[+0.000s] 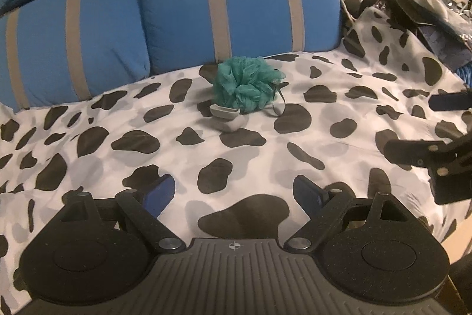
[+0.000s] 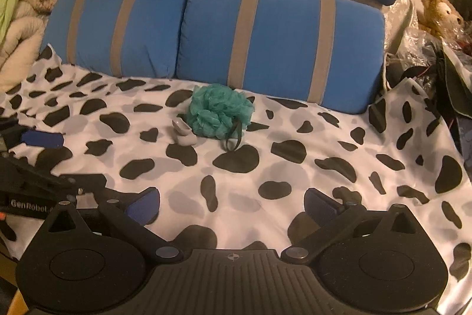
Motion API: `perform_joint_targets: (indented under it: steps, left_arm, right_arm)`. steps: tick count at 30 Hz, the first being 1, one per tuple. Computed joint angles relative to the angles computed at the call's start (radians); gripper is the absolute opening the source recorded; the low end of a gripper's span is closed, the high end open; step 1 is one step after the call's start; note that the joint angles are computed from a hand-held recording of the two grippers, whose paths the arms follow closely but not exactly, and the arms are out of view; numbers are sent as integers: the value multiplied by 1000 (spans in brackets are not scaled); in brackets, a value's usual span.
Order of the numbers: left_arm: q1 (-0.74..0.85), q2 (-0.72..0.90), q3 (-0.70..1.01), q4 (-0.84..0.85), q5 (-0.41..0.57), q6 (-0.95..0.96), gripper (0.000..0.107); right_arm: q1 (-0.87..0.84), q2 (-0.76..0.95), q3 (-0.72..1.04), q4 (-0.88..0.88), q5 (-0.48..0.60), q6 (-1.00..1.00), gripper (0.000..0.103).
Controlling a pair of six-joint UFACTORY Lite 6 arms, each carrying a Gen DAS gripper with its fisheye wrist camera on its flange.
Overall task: Organize soft objects
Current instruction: 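Move both grippers back over the loofah and earbud case on the sheet, then lower the left gripper and close it on the grey earbud case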
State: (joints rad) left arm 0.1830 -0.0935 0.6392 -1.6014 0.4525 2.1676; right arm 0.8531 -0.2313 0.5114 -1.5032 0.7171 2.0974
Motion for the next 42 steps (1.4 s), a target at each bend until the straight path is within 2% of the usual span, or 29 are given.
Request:
perform_joint_targets:
  steps: [7,13,19,28,31,37,42]
  left_arm:
    - [-13,173,162,67,29,-128,88]
    - [-43,296,258,18,26,-75,88]
    - [-88,429,355,-69,12,42,88]
    - [-162,612,514,-213,-44,215,88]
    - [-175,674,587,-198,-53,182,88]
    - [-187,812,741,-123,-65,105,87]
    - [-179,933,891,-38,-62,-8,87]
  right_arm:
    - [-140,33,30,5,-106,-82,103]
    - [-271,54,43,-26,-245,-113,103]
    - [-369,101,78,-36,-322,-149,103]
    - [-485,179,118,-78,-376,-178,103]
    - [-515,203,132,-68,-393,-196,103]
    - [-532,205,157,69,-420,-320,103]
    - [-496,183,185,156,-394,-421,103]
